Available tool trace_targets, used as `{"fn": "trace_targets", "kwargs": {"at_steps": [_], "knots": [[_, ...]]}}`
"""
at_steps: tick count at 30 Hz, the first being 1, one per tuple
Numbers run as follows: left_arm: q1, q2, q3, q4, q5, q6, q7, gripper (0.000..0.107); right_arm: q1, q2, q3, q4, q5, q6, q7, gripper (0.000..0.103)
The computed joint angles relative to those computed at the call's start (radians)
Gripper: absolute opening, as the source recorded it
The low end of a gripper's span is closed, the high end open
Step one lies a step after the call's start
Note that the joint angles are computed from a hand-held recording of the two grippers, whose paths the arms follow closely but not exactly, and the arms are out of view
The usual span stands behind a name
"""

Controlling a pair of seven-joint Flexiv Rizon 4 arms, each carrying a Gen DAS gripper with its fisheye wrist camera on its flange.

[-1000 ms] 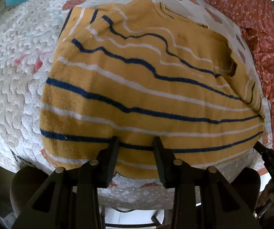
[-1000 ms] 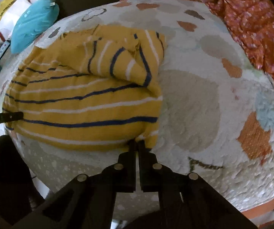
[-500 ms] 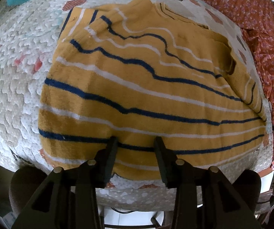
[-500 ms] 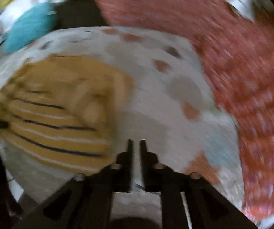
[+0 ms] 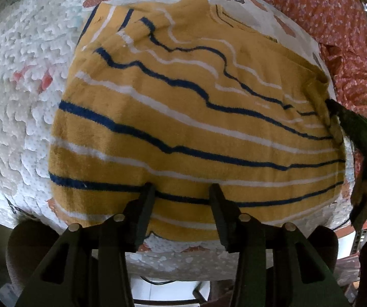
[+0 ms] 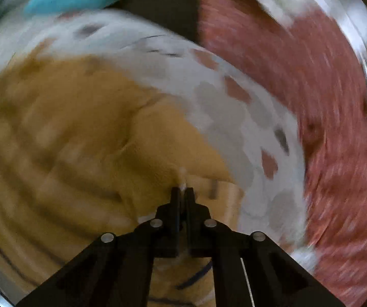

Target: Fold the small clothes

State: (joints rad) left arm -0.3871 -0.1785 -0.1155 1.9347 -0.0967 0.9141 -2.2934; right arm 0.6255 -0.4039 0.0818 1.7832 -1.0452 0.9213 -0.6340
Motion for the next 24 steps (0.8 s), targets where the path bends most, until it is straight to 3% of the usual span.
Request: {"fn": "trace_targets", "kwargs": {"at_steps": [4,9,11,13,14,17,19,21,24], "knots": [[0.006,0.008,-0.002,0.023,-0.028,0.023,0.013,0.044,-0.126,-0.011,0.04,-0.034,0.356,0.139,0.083,0.003],[0.014,0.039,-0.008,0.076,-0.098,0.073,0.044,0.044,-0.198,-0.003,0.012,-0.002,0.603,0.192,0.283,0.006],[0.017,0.083,-0.002,0.124,-0.13,0.115,0.049,0.044,-0.182,0.037,-0.03,0.053,0.569,0.255,0.361,0.006],[0.02,0.129,0.014,0.153,-0.08,0.124,0.01,0.044,-0.172,0.066,-0.034,0.071,0.521,0.268,0.364,0.006],[0.028,0.162,0.027,0.171,-0.032,0.112,-0.035,0.044,-0.173,0.081,-0.012,0.071,0.515,0.275,0.328,0.006],[0.058,0.205,0.041,0.228,-0.042,0.107,-0.067,0.043,-0.155,0.095,0.042,0.061,0.509,0.307,0.245,0.014],[0.087,0.215,0.043,0.224,-0.001,0.049,-0.117,0.04,-0.138,0.078,0.093,0.036,0.549,0.316,0.16,0.033],[0.102,0.233,0.048,0.243,-0.01,0.054,-0.122,0.04,-0.105,0.052,0.137,0.017,0.593,0.323,0.09,0.033],[0.109,0.247,0.048,0.25,-0.062,0.11,-0.048,0.04,-0.042,0.01,0.168,-0.001,0.625,0.313,0.016,0.033]]}}
